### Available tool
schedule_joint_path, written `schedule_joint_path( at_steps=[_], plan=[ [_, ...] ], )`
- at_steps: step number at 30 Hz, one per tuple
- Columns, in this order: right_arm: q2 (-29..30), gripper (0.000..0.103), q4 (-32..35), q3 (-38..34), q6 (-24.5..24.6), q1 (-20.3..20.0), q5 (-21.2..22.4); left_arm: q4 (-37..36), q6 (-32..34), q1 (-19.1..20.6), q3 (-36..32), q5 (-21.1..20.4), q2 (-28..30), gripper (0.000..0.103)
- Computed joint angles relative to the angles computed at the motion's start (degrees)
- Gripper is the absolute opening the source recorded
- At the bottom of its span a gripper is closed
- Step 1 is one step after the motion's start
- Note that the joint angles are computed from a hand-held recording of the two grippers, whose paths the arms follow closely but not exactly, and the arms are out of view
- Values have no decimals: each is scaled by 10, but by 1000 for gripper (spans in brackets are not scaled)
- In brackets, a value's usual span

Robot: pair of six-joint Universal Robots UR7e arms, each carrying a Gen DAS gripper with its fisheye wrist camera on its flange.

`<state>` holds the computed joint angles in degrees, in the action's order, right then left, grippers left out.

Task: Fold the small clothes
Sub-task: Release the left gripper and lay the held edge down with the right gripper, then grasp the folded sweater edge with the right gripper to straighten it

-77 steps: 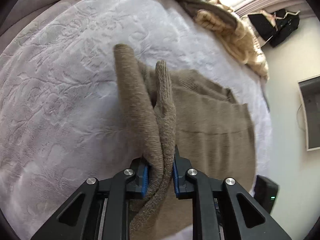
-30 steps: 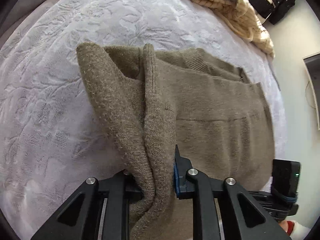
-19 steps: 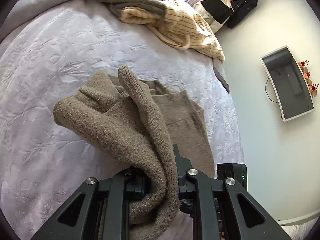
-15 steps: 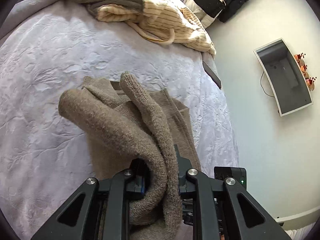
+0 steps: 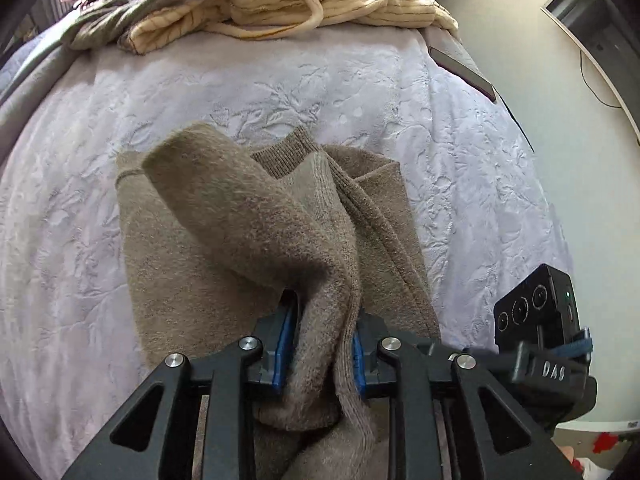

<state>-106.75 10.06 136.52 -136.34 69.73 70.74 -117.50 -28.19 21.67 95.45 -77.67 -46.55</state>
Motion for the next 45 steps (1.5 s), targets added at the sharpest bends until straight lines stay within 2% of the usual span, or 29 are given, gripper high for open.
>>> schedule_joint_path(
  at_steps=[1, 2, 3, 5, 6, 10, 13, 14, 15, 16, 17, 18, 19, 21, 23, 25, 28, 31, 33, 34, 35, 37, 40, 43, 45],
  plan=[
    [-9, 66, -24, 13, 9, -22, -37, 7, -3, -7, 0, 20, -5, 66],
    [-16, 68, -43, 24, 14, -47, -73, 10, -9, -11, 1, 46, -7, 88],
    [-19, 74, -69, 33, 31, -56, -93, -3, -9, -11, 8, 53, -17, 93],
    [-24, 76, -93, 43, 46, -86, -141, -5, -20, -6, 12, 54, -32, 93],
    [-25, 76, -80, 40, 35, -101, -158, 9, -29, -3, 11, 62, -37, 93],
    [15, 80, -42, -3, -9, -83, -149, 51, -59, 13, 19, 81, -47, 93],
    [54, 80, 13, -55, -48, -54, -113, 90, -89, 28, 31, 88, -54, 93],
    [71, 79, 42, -77, -62, -34, -86, 97, -98, 31, 37, 90, -58, 93],
    [86, 72, 67, -100, -75, -14, -59, 98, -104, 34, 44, 91, -62, 93],
    [116, 49, 114, -133, -111, 7, -35, 97, -109, 36, 52, 92, -65, 93],
    [147, 31, 148, -167, -131, 34, 12, 97, -111, 37, 58, 94, -67, 93],
    [167, 19, 180, -191, -147, 56, 59, 102, -113, 36, 63, 98, -66, 93],
    [192, 19, 218, -222, -177, 79, 94, 109, -115, 35, 65, 101, -64, 93],
    [218, 19, 249, -278, -224, 140, 170, 95, -118, 31, 76, 98, -70, 93],
    [233, 18, 260, -330, -279, 177, 197, 59, -118, 24, 89, 103, -81, 93],
    [228, 18, 271, -348, -302, 191, 212, 54, -112, 19, 86, 108, -74, 93],
    [203, 18, 274, -332, -306, 150, 206, 64, -102, 17, 77, 106, -54, 93],
    [187, 20, 288, -290, -282, 78, 212, 75, -96, 18, 74, 91, -39, 93],
    [170, 21, 285, -258, -280, 26, 168, 82, -101, 16, 73, 88, -36, 94],
    [157, 25, 279, -247, -279, 12, 148, 81, -102, 14, 74, 92, -37, 94],
    [149, 28, 279, -245, -275, 14, 153, 81, -102, 14, 75, 93, -38, 94],
    [142, 42, 300, -251, -286, 31, 175, 87, -104, 15, 72, 88, -38, 94],
    [106, 57, 316, -235, -280, 47, 185, 97, -109, 18, 68, 82, -40, 94],
    [67, 57, 332, -208, -276, 81, 217, 104, -107, 20, 66, 77, -44, 94],
    [54, 57, 344, -201, -264, 121, 244, 104, -108, 19, 70, 75, -50, 94]
  ],
)
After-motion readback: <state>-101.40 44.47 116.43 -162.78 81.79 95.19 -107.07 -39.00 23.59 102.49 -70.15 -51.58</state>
